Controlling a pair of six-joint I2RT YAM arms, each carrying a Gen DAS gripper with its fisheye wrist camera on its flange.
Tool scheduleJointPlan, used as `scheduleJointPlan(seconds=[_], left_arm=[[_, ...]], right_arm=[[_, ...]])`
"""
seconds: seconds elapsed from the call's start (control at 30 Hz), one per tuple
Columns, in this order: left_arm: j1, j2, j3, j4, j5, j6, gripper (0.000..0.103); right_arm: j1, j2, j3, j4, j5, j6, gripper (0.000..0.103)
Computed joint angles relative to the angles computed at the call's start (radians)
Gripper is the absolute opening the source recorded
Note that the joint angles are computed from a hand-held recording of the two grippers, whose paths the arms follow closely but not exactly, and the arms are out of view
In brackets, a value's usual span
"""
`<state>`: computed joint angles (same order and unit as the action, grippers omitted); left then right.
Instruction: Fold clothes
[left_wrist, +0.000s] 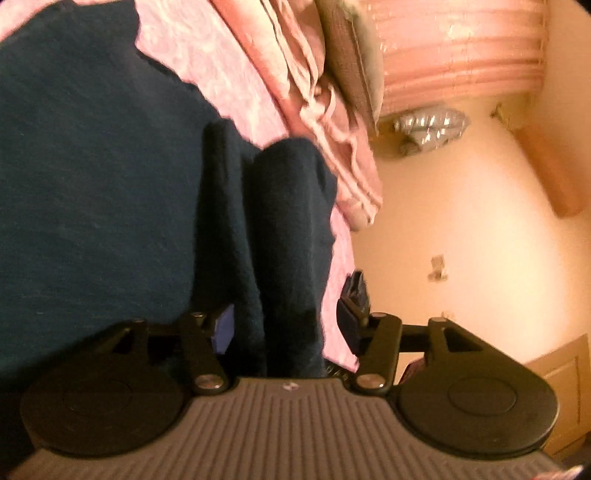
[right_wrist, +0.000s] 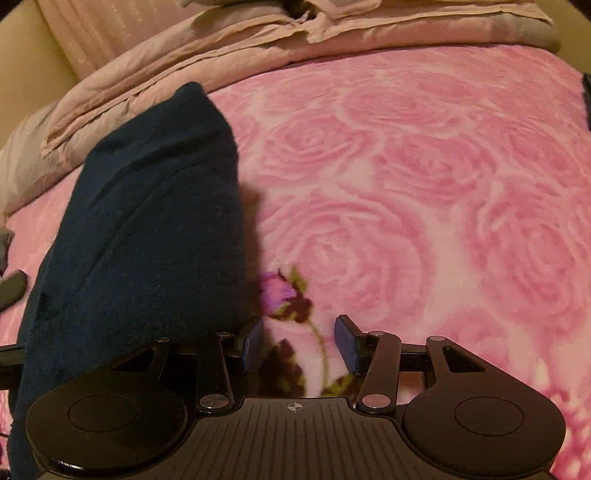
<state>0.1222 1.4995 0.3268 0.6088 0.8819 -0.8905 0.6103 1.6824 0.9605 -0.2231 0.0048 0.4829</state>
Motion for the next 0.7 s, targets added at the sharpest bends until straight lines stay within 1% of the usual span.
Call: scheduleJointPlan(seconds=[0.03, 0.07, 0.1, 0.13, 0.17, 0.2, 0.23, 0.3, 0.37, 0.43, 0.47, 0.57, 0.7], left_arm=[[-0.017, 0.014, 0.013, -0.006, -0.009, 0.004, 0.050], [-0.033, 0.027, 0.027, -0.014, -0.017, 0.007, 0.047], [-0.049, 0.041, 0.041, -0.022, -0.025, 0.011, 0.030], [-0.055, 0.029, 0.052, -0.048, -0.035, 0.036, 0.020], [-0.053, 0.002, 0.060, -0.084, -0.047, 0.074, 0.018], [-0.039, -0.044, 0.064, -0.125, -0.049, 0.115, 0.017], [-0.015, -0.101, 0.065, -0.171, -0.043, 0.158, 0.017], [0.056, -0.230, 0.084, -0.328, -0.038, 0.285, 0.017], [0.140, -0.327, 0.118, -0.487, -0.029, 0.416, 0.017], [0.240, -0.340, 0.149, -0.615, -0.019, 0.523, 0.017], [0.287, -0.329, 0.157, -0.656, -0.012, 0.561, 0.017], [0.409, -0.260, 0.141, -0.689, 0.041, 0.615, 0.017], [0.488, -0.194, 0.094, -0.648, 0.105, 0.646, 0.017]], right_arm=[[-0.004, 0.007, 0.009, -0.004, -0.010, -0.001, 0.048], [-0.005, 0.010, 0.015, -0.010, -0.017, 0.000, 0.048], [-0.006, 0.013, 0.022, -0.015, -0.024, 0.002, 0.048], [-0.005, 0.014, 0.030, -0.020, -0.034, 0.008, 0.046], [0.000, 0.009, 0.035, -0.026, -0.049, 0.017, 0.041], [0.008, 0.005, 0.042, -0.031, -0.061, 0.023, 0.029], [0.024, 0.003, 0.053, -0.034, -0.066, 0.023, 0.026], [0.060, 0.005, 0.083, -0.041, -0.069, 0.018, 0.026], [0.116, 0.034, 0.142, -0.052, -0.038, -0.003, 0.027], [0.156, 0.067, 0.197, -0.064, -0.019, -0.015, 0.027], [0.172, 0.084, 0.224, -0.070, -0.012, -0.019, 0.027], [0.195, 0.112, 0.265, -0.070, -0.019, -0.016, 0.027], [0.200, 0.110, 0.248, -0.031, -0.028, -0.006, 0.027]])
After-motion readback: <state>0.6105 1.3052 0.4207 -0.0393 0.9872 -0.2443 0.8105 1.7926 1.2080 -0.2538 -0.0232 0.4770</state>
